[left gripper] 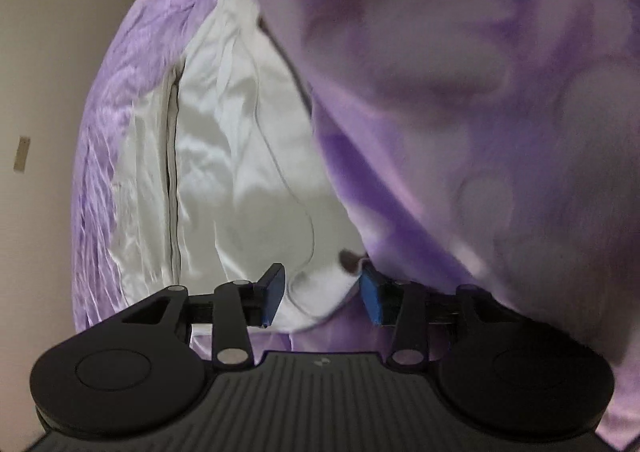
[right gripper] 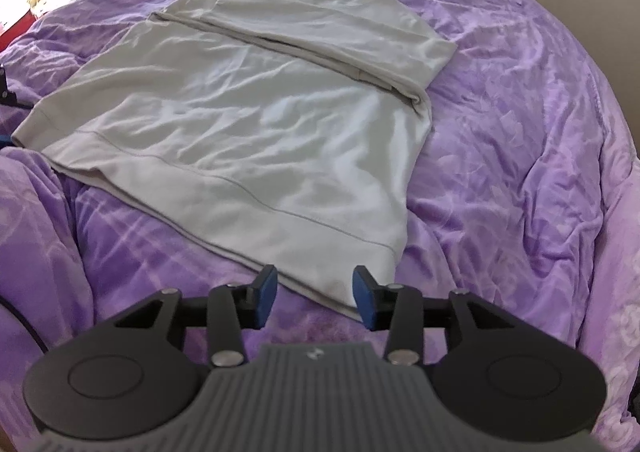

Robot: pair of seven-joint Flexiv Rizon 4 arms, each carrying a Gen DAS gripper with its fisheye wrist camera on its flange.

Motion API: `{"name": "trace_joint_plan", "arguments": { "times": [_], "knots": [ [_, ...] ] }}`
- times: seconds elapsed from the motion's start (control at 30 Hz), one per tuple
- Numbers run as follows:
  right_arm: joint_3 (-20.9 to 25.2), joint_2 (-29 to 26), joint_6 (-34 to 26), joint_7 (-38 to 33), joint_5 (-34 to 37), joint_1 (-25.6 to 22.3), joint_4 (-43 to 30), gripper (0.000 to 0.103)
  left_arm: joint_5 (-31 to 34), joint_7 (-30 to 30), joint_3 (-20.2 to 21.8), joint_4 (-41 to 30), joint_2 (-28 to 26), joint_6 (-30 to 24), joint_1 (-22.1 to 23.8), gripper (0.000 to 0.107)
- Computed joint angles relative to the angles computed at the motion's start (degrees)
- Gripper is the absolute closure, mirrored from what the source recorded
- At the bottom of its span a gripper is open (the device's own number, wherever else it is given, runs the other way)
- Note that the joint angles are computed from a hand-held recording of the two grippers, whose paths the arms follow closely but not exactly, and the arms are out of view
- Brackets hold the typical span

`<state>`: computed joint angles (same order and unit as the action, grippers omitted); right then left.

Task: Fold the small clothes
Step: 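Grasp the hem with the left gripper while the right gripper grasps it too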

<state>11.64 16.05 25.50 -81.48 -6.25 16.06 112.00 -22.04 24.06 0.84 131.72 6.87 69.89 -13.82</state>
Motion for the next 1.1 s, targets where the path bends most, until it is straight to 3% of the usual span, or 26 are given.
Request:
{"name": "trace_joint_plan", "arguments": {
  "times": [0.13, 0.3, 0.43, 0.73, 0.8, 0.87, 0.93, 1.1],
  "knots": [
    [-0.25, 0.21, 0.06, -3.73, 0.94, 0.76, 0.08, 0.064, 3.23, -3.95, -0.55, -0.75, 0.2, -2.97, 0.95, 0.066],
    [0.21, 0.43, -0.4, -8.95, 0.6, 1.72, 0.13, 0.064, 6.43, -16.77, -1.06, -4.5, 0.62, -9.96, 3.03, 0.102],
    [1.32, 0.1, -1.08, -12.9, -2.37, 2.45, 0.5, 0.064, 5.35, -27.01, -1.34, -9.14, -0.17, -14.26, 3.96, 0.103],
    [2.67, -0.56, 0.06, -17.22, -13.2, 1.88, 4.67, 0.065, 9.26, -42.51, -2.42, -16.52, -2.72, -13.27, 4.79, 0.104],
    [2.63, -0.47, 0.86, -18.36, -14.29, 1.86, 5.73, 0.075, 10.42, -44.53, -2.53, -17.45, -2.98, -12.77, 4.74, 0.104],
    [2.66, -0.54, 1.75, -19.44, -15.16, 1.93, 6.45, 0.092, 12.23, -47.03, -2.79, -18.53, -3.88, -11.41, 4.81, 0.104],
    [2.83, -0.18, 4.05, -20.57, -16.76, 1.95, 7.56, 0.103, 13.81, -48.98, -2.89, -19.81, -4.72, -11.12, 4.96, 0.104],
    [2.87, 1.07, 10.34, -23.08, -21.84, 1.15, 9.57, 0.103, 16.49, -54.26, -2.99, -23.03, -6.5, -11.03, 5.31, 0.104]
  ]
}}
